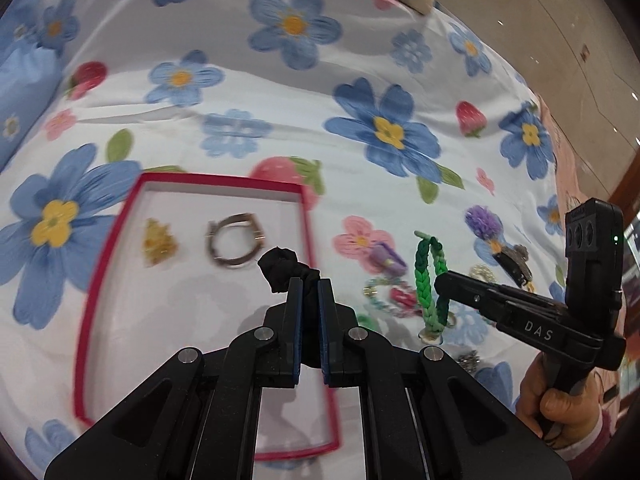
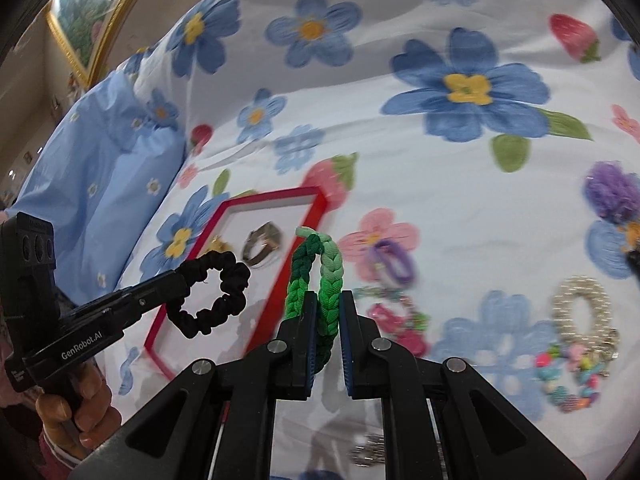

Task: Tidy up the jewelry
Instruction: 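Carry the scrunchie and green hair tie with both tools into the tray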

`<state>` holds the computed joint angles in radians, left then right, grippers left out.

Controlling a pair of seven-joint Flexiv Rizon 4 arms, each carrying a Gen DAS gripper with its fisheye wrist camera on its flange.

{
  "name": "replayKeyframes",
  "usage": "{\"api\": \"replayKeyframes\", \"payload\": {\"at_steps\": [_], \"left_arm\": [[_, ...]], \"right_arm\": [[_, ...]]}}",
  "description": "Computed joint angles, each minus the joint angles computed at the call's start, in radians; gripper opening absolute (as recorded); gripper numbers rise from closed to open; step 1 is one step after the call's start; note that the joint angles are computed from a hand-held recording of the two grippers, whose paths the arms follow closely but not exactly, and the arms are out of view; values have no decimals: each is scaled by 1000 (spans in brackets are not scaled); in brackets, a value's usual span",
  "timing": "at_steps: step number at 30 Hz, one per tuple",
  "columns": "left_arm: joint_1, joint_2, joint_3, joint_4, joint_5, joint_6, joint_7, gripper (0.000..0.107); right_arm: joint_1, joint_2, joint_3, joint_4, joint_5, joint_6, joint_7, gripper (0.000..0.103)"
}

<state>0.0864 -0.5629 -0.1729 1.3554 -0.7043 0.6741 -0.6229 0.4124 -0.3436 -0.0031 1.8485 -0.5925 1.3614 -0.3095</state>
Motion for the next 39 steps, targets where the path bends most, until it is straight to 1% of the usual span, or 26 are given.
{"api": "replayKeyframes", "payload": {"at_steps": [5,10,14,18,23,28,32,34,39], "left_arm": [[22,-21,11,-20,-2,6,-22,6],[43,-59,11,-56,1,4,-53,6],[52,-92,4,-93,8,4,-73,6],[51,-139,4,-151,35,1,-105,6],[44,-211,18,-244,95,-20,-180,6],[44,-249,17,-295,138,-43,-220,6],[36,-258,24,-305,173,-49,-237,6],[37,-260,22,-308,180,-51,-241,6],[34,-266,30,-320,201,-54,-260,8]], "right_arm": [[4,-65,47,-91,60,-25,-80,10],[24,-118,61,-171,112,-56,-149,10],[19,-176,92,-258,181,-93,-218,10],[25,-231,107,-345,228,-146,-284,10],[33,-304,117,-453,282,-227,-356,10],[37,-345,118,-511,321,-281,-399,10],[44,-367,113,-546,336,-329,-423,11],[43,-371,114,-552,347,-335,-432,15],[47,-373,107,-553,359,-335,-433,15]]}}
